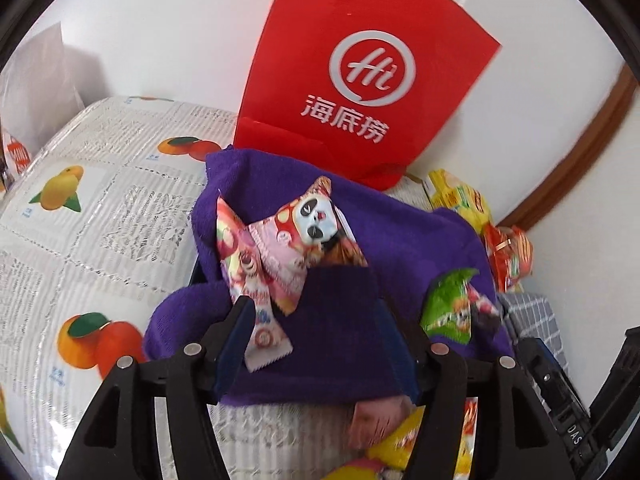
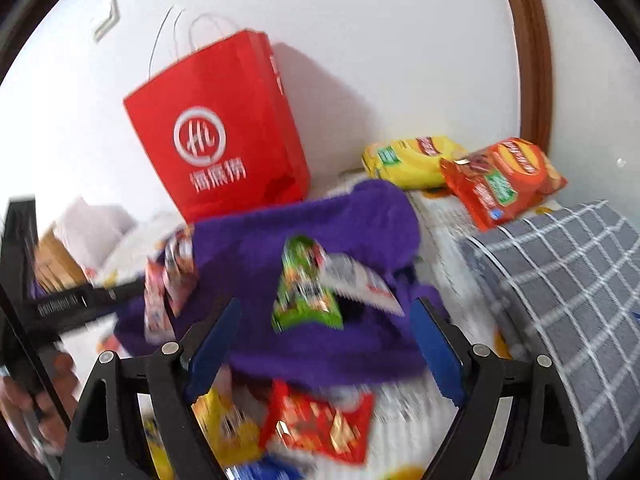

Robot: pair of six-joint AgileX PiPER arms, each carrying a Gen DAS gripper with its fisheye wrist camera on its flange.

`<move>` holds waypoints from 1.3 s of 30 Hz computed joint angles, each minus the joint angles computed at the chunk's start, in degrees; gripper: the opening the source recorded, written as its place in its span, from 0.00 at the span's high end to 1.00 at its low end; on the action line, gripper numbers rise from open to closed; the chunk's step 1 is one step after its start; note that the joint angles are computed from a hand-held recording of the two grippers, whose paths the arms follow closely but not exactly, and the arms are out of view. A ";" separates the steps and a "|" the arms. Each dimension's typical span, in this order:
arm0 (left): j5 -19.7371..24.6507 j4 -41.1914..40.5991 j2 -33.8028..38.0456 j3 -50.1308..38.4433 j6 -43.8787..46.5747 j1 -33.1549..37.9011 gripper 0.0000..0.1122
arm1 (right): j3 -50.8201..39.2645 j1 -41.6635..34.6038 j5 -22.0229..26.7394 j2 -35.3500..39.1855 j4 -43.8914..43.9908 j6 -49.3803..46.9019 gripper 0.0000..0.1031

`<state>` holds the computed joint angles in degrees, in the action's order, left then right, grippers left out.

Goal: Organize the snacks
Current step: 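Open the left tool to drop the pink candy stick onto the towel while the right tool withdraws, then move the right tool to the red snack pack while the left tool approaches the yellow chip bag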

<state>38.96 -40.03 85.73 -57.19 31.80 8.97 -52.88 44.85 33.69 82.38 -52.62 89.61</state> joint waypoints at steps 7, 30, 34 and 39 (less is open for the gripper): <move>2.47 0.44 -2.98 2.36 5.17 1.06 0.44 | 1.80 9.42 12.49 -0.85 4.01 -4.94 0.17; 14.53 -6.85 1.57 -0.12 9.78 6.84 0.44 | -3.80 8.52 14.06 10.71 7.60 -16.36 0.08; 14.40 -6.84 1.06 0.18 10.02 6.55 0.44 | -4.97 6.75 9.95 11.68 10.46 -20.26 0.10; 14.88 -7.36 1.24 -0.10 10.06 6.97 0.44 | -2.89 7.42 5.23 9.61 11.98 -21.74 0.45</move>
